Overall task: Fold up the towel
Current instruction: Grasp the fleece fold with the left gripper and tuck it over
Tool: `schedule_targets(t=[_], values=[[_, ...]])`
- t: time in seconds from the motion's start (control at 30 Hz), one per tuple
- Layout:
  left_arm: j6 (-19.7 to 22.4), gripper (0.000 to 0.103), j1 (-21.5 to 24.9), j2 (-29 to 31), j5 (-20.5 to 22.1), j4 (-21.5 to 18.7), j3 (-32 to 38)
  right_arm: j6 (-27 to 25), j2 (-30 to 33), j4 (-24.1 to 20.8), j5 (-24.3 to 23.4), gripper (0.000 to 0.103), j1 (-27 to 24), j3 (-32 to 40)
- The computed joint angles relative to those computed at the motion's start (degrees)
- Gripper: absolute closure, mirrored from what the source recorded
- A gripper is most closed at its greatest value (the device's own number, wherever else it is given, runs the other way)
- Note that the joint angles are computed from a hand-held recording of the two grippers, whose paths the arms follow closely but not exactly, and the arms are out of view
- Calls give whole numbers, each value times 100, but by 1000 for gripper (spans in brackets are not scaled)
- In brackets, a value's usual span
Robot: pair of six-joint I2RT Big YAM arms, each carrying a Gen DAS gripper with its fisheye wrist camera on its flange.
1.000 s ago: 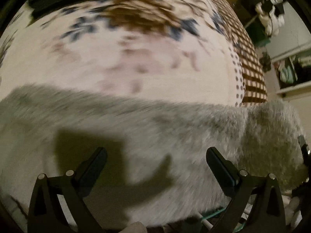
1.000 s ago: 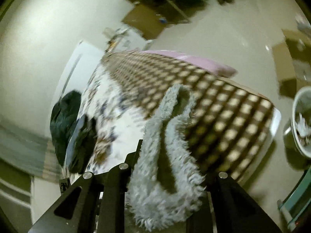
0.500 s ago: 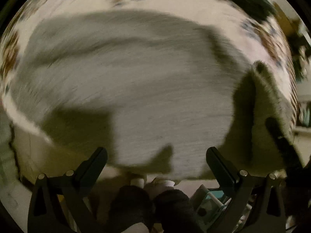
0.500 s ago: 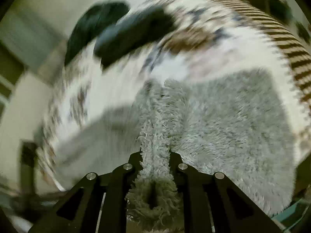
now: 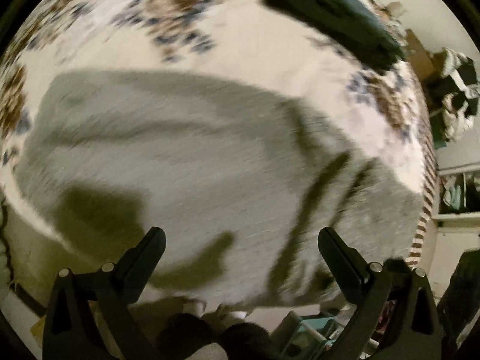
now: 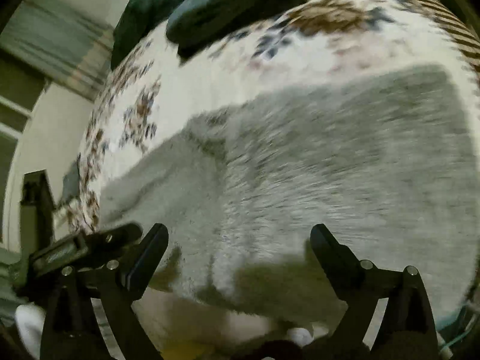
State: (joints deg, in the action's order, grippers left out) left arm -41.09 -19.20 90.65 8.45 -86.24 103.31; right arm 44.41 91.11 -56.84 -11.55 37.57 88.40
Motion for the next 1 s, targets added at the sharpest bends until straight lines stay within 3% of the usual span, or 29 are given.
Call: schedule_targets(t=[0.2,0.3,0.4,0.43,0.47,0.5,0.53,0.67,0.83,0.93,1.0], values=[[378,1,-577,999,-306,31,1261,197,-604,-775,346,6,-723,-351],[774,10,-841,1580,-489,-171,1872,333,-774,-849,340,6,-1100,-661],[1157,38,-1001,2116,-561,-473,2287,468,-906,-778,245,6,-1394,-958],[1302,63,-1030,2279,-515,-577,2350,514,-938,-733,212,6,-1445,-1047],[1322,81,-1029,2300,-460,-550,2301,566,-923,-677,191,6,-1474,-1108],[1265,83,-1025,2216,-462,-378,2146,580,-906,-647,166,6,-1511,-1147],[1215,93,-1020,2082,-508,-178,2015,583,-923,-634,136,6,-1551,-1200],[1031,96,-934,1719,-472,35,1935,526,-1005,-540,102,6,-1646,-1353],[791,96,-649,1523,-339,-122,2118,405,-886,-583,55,6,-1626,-1176],[832,96,-518,1448,-407,-180,1900,267,-780,-685,2,6,-1599,-1013],[830,95,-446,1463,-217,-240,1722,174,-688,-769,-26,6,-1560,-907]])
